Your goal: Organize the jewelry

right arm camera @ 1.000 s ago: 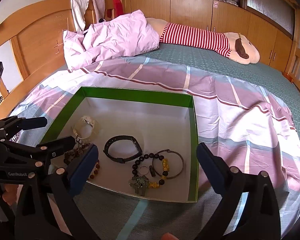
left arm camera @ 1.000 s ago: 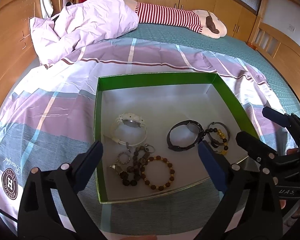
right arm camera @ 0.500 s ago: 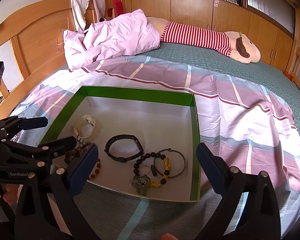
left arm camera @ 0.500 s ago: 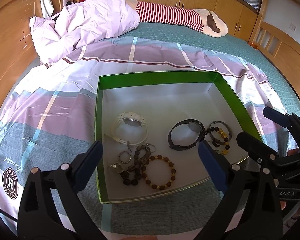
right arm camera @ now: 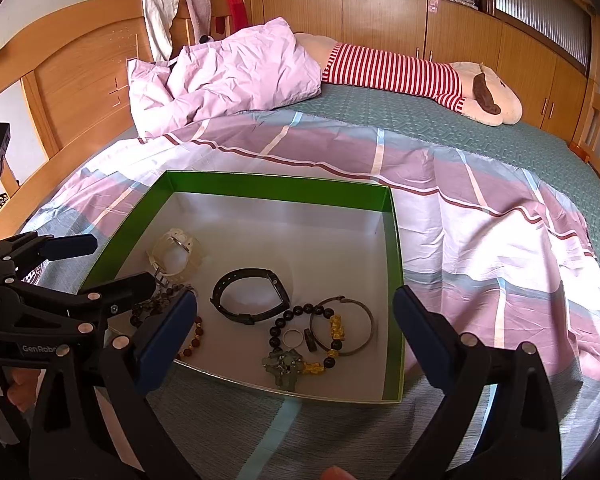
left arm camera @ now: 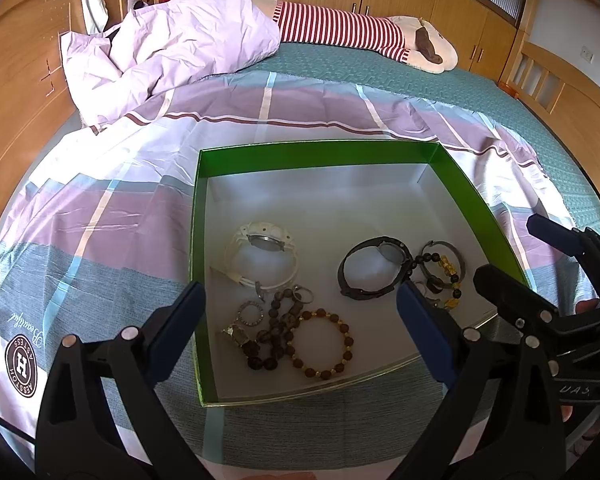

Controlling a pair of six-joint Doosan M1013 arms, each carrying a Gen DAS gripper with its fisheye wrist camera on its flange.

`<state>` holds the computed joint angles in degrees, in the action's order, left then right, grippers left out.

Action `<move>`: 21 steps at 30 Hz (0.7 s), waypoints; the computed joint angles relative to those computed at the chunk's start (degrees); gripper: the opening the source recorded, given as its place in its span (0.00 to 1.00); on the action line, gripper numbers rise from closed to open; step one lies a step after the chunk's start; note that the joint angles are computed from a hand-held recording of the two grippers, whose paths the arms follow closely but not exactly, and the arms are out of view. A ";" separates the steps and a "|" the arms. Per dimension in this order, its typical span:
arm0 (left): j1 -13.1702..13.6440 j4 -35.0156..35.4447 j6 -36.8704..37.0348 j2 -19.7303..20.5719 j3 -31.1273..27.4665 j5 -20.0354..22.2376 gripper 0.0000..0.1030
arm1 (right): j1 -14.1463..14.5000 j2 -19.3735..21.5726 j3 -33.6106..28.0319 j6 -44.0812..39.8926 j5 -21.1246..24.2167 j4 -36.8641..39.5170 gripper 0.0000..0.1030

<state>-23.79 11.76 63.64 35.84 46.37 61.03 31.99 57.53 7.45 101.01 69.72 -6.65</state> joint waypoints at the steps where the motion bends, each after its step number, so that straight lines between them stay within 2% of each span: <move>1: 0.00 -0.01 0.01 0.04 -0.08 0.04 0.93 | 0.00 0.01 -0.06 0.00 0.04 -0.04 0.94; 21: -0.07 0.81 0.08 0.10 -0.04 0.29 0.93 | 0.13 -0.26 0.62 0.10 -0.22 -0.06 0.94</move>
